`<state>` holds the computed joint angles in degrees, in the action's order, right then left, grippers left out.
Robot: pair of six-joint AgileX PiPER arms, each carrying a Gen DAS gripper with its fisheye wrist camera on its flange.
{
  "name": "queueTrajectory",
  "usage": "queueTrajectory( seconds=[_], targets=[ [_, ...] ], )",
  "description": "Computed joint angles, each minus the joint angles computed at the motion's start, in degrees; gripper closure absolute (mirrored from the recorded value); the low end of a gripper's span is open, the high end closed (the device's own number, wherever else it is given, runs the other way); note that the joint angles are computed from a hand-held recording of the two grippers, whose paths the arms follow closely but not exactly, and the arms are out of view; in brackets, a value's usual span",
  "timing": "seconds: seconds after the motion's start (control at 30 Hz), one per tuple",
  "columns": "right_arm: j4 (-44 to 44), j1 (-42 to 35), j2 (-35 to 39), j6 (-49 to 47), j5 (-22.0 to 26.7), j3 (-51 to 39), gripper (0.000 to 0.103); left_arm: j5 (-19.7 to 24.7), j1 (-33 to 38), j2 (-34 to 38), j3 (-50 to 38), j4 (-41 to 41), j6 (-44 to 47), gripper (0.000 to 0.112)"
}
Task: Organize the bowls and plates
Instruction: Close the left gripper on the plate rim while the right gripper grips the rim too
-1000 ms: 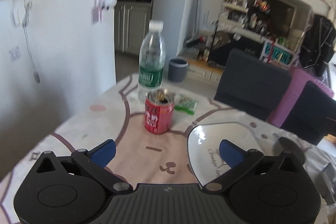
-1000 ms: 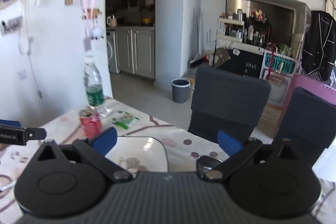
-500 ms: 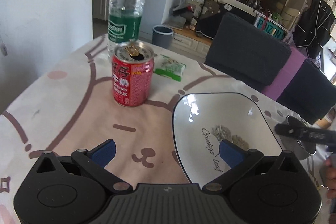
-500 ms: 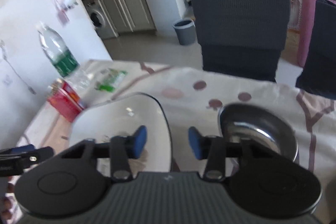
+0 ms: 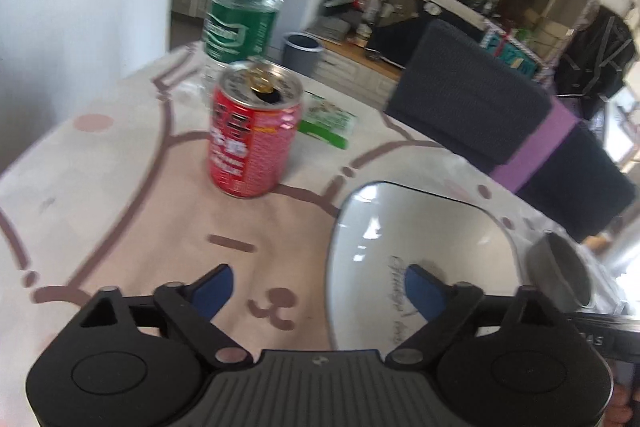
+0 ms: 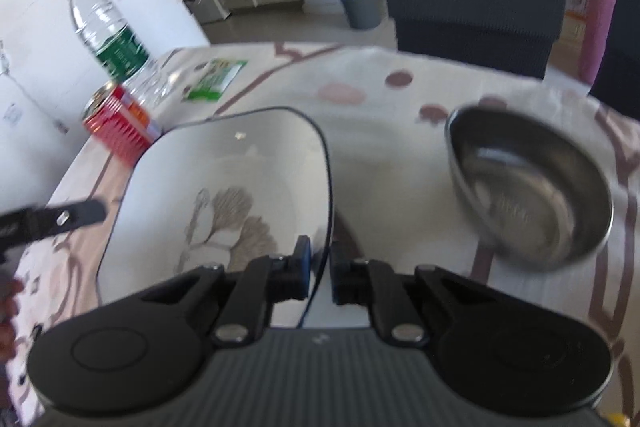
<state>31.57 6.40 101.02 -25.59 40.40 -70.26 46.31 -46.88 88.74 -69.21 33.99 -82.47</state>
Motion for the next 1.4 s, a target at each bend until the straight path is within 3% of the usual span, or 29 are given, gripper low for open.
queueTrajectory(
  seconds=[0.13,0.2,0.3,0.43,0.63,0.8,1.13,1.4],
  targets=[
    [6.29,-2.38,-0.22,-2.52,1.46,0.74,0.089,-4.2,1.95,0.81,0.66,-4.61,4.15,0.051],
    [7.23,-2.18,-0.04,-1.55,-1.29,1.04,0.086,-5.1,2.99,2.17,-0.11,-7.06,6.93,0.057],
    [5.04,-1.04,0.79,-0.35,-3.24,-0.11,0.083,-6.85,4.25,3.77,-0.63,-9.43,9.75,0.066],
    [3.05,-0.28,2.27,1.84,-0.85,-2.03,0.084,-8.74,6.24,4.94,-0.42,-13.88,14.17,0.092],
    [6.52,-1.23,3.59,-0.41,1.24,-2.58,0.083,-11.58,8.13,4.03,1.33,-17.51,17.47,0.094],
    [1.74,0.87,1.57,2.58,0.09,-1.72,0.084,-13.05,8.23,2.75,3.02,-16.2,16.4,0.096],
    [-2.47,1.11,-9.27,3.62,-1.2,2.41,0.085,-1.76,-0.47,0.11,-4.65,-5.48,10.75,0.096],
    [-1.2,-3.59,-22.41,2.51,4.77,5.15,0.086,11.39,-11.05,-0.81,-16.27,-0.3,9.29,0.096]
  ],
)
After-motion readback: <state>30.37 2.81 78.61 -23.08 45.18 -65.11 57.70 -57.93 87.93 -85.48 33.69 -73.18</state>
